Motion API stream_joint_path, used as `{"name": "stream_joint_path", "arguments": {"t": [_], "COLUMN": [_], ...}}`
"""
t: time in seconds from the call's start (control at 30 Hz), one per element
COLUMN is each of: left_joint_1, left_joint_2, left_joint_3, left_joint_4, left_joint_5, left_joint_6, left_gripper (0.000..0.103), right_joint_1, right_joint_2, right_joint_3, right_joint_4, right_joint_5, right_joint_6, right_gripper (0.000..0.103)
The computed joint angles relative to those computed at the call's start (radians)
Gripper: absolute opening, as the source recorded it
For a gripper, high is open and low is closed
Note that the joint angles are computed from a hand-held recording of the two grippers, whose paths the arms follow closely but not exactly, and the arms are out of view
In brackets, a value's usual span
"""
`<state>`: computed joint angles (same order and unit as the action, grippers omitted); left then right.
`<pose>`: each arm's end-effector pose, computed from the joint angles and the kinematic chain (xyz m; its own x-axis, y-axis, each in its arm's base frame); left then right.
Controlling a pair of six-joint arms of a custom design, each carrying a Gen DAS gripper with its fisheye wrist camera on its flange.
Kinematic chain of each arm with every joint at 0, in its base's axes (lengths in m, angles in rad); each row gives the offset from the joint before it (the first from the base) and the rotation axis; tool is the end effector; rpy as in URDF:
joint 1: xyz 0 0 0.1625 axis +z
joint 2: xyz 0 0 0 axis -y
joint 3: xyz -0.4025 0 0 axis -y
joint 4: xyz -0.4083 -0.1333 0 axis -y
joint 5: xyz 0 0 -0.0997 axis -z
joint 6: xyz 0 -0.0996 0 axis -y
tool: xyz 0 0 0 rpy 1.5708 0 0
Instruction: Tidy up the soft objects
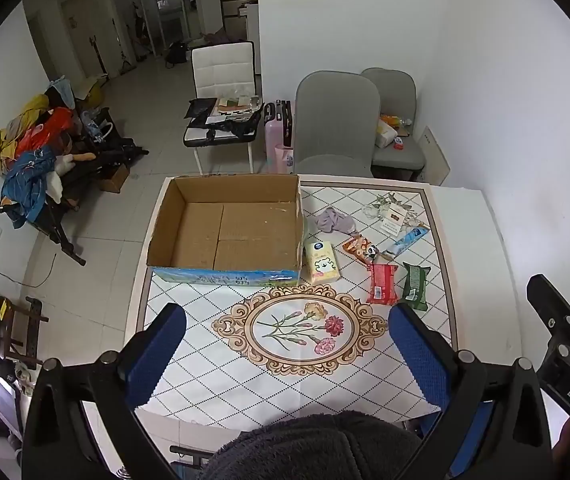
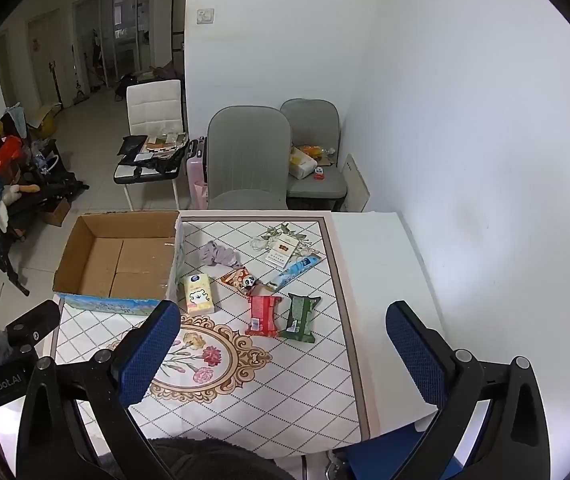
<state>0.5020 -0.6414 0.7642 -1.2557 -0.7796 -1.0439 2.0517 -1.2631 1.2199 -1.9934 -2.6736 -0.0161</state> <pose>-0.5928 -0.5583 0.2476 -0.7234 0.0062 -0.6904 0.3353 0.8772 -0.3435 0.3350 -0.5461 0.5684 -0.5786 0.1339 0.8045 -0.4227 0.7944 -0.4362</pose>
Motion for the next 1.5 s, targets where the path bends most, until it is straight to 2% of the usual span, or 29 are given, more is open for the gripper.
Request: {"name": "stream_joint_path", "arguments": {"t": [0.07, 0.3, 1.5], "left_joint_1": [0.003, 0.001, 0.006], "left_joint_2": [0.027, 0.034, 0.031], "left_joint_3": [-0.045, -0.057, -0.064], "left_joint_4": [0.024, 0.018, -0.008], "left_joint_5": [0.004, 0.017, 0.028], "left_joint_6": [-0.001, 0.012, 0.032], "left_gripper": [0.103, 0.103, 0.103], "right_joint_1": [0.002, -0.001, 0.002], "right_joint_2": [0.004, 0.004, 0.014], "right_joint_3": [-0.002, 0.008, 0.018], "right_joint_4": [-0.009, -0.046, -0.116], "right_joint_5": [-0.005, -0.012, -0.015], "right_joint_6": [-0.003, -0.015, -0.052], "right_gripper": [0.103, 0.103, 0.103]}}
